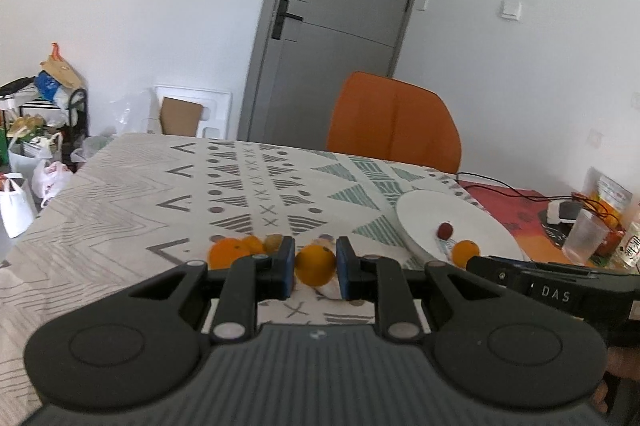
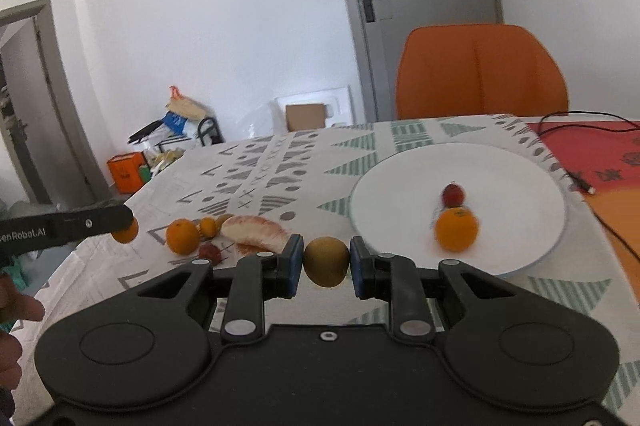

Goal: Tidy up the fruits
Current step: 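Carry both fruits onto the white plate and open both tools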

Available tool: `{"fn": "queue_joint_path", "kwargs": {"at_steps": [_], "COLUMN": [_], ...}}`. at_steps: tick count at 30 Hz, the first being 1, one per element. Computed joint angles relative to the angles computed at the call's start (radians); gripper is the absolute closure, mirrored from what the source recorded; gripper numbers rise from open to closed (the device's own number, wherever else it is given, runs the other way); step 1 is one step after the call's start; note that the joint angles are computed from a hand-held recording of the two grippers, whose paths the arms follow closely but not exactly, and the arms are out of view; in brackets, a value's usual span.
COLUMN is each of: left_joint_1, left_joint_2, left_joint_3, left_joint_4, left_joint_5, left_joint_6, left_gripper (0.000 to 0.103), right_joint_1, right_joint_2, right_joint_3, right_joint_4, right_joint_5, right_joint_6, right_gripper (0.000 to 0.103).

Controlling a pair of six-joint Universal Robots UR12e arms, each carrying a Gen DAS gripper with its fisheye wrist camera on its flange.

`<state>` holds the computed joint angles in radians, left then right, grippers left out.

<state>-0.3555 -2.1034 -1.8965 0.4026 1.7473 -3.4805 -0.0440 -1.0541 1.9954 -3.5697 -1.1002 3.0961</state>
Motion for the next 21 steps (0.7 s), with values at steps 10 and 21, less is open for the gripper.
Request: {"fn": "queue_joint_path", "kwargs": {"at_steps": [10, 21], "left_joint_1": [-0.019, -0.052], "left_joint_2": [-0.045, -0.094], "left_joint_3": [0.095, 0.210], "left_joint_4": [-0.091, -0.192], "left_joint_5": [-0.019, 0.005], "left_joint_6": [0.039, 0.129], "left_gripper": [0.083, 0.083], "right_joint_1": [-0.046, -0.095], "right_joint_2": [0.018, 0.064], "right_joint_3": [-0.002, -0.025], "right_joint_4": [-0.080, -0.146], "right_joint_5": [0.018, 0.065], "right_joint_6": [0.058, 0.154], "right_gripper": [0.080, 0.080]}}
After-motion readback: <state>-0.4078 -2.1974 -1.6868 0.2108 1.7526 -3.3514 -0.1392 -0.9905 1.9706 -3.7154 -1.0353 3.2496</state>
